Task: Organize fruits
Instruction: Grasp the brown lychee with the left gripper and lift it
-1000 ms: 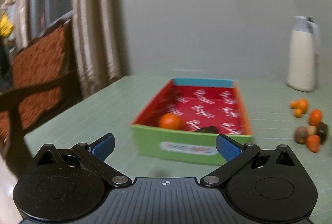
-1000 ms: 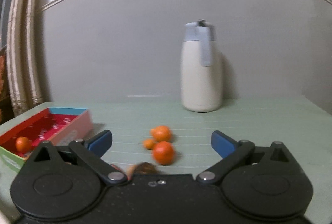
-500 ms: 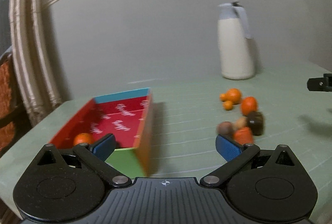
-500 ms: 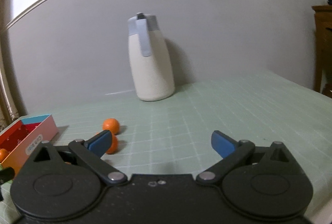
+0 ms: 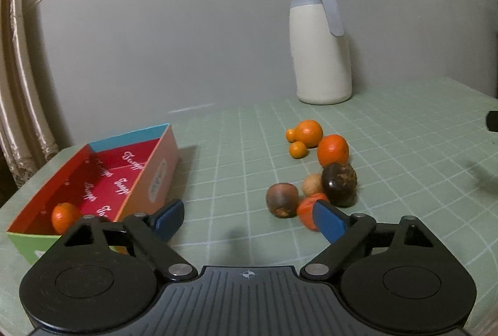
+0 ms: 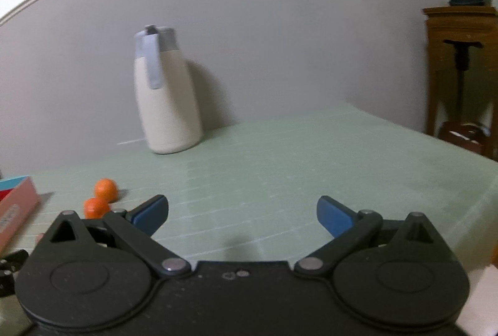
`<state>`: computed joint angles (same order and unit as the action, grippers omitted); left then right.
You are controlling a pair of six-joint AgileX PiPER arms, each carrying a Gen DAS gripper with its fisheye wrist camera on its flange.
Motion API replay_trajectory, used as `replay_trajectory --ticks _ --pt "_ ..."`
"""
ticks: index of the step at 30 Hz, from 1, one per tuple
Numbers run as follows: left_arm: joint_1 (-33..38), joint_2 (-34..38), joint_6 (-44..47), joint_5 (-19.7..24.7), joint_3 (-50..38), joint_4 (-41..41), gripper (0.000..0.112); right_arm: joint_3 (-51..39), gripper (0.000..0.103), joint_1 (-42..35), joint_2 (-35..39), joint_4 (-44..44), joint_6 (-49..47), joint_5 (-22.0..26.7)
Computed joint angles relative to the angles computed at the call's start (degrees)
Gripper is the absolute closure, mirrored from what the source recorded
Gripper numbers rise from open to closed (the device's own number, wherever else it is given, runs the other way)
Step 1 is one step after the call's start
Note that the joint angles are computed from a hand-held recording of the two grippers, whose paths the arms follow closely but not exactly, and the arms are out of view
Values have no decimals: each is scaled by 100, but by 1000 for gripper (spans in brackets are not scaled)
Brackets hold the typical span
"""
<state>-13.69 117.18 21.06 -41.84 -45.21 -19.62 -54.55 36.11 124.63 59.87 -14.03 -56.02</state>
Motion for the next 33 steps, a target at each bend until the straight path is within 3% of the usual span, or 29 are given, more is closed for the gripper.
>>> replay_trajectory --ticks 7,9,19,23,33 --pt "81 234 -127 670 -629 7 44 402 1 -90 -90 -95 393 -160" --pt "137 298 -233 901 -826 92 57 510 1 -96 -115 -161 491 -197" --pt "286 520 -964 1505 -1352 778 63 510 1 -167 -146 -335 525 -86" --pt "387 590 -1477 1733 -1523 1276 77 484 1 -173 -139 -385 555 -41" --pt "466 514 -1987 1787 -1443 1636 79 400 1 -191 -104 -554 623 14"
